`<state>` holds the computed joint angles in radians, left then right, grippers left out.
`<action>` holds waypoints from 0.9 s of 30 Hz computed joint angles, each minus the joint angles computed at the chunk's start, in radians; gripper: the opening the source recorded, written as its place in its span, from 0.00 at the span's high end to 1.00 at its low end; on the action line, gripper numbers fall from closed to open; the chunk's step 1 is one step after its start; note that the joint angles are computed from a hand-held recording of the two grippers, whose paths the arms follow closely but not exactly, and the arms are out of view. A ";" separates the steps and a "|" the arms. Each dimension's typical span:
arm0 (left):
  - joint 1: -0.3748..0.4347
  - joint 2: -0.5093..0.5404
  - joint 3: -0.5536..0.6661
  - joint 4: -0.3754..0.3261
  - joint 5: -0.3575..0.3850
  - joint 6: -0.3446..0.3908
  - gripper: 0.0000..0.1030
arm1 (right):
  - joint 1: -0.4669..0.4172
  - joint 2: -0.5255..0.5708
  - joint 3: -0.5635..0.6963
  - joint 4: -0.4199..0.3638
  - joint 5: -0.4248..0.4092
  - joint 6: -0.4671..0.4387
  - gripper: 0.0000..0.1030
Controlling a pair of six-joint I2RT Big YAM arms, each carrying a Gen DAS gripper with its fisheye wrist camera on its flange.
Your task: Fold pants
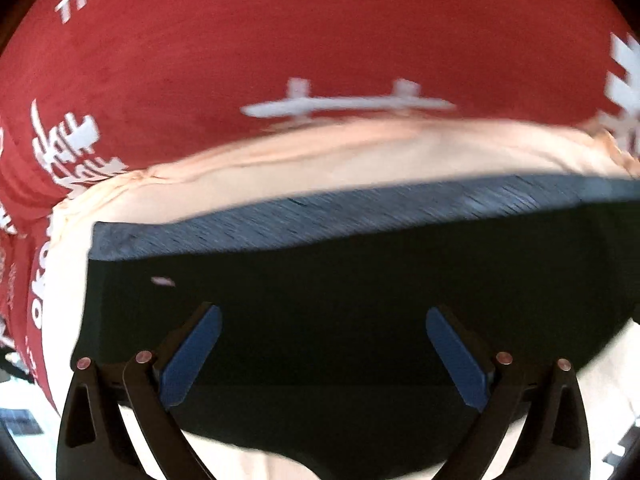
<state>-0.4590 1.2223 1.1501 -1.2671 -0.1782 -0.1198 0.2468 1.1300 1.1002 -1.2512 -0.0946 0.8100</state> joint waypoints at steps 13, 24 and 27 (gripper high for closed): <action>-0.305 0.052 0.052 -0.100 0.032 -0.180 0.00 | -0.162 -0.372 -0.176 -0.267 -0.064 0.058 0.61; -0.423 0.169 0.153 -0.099 0.030 -0.318 0.00 | -0.416 -0.374 -0.210 -0.225 -0.129 -0.135 0.61; -0.438 0.212 0.184 -0.088 0.018 -0.348 0.00 | -0.536 -0.340 -0.210 -0.180 -0.139 -0.229 0.61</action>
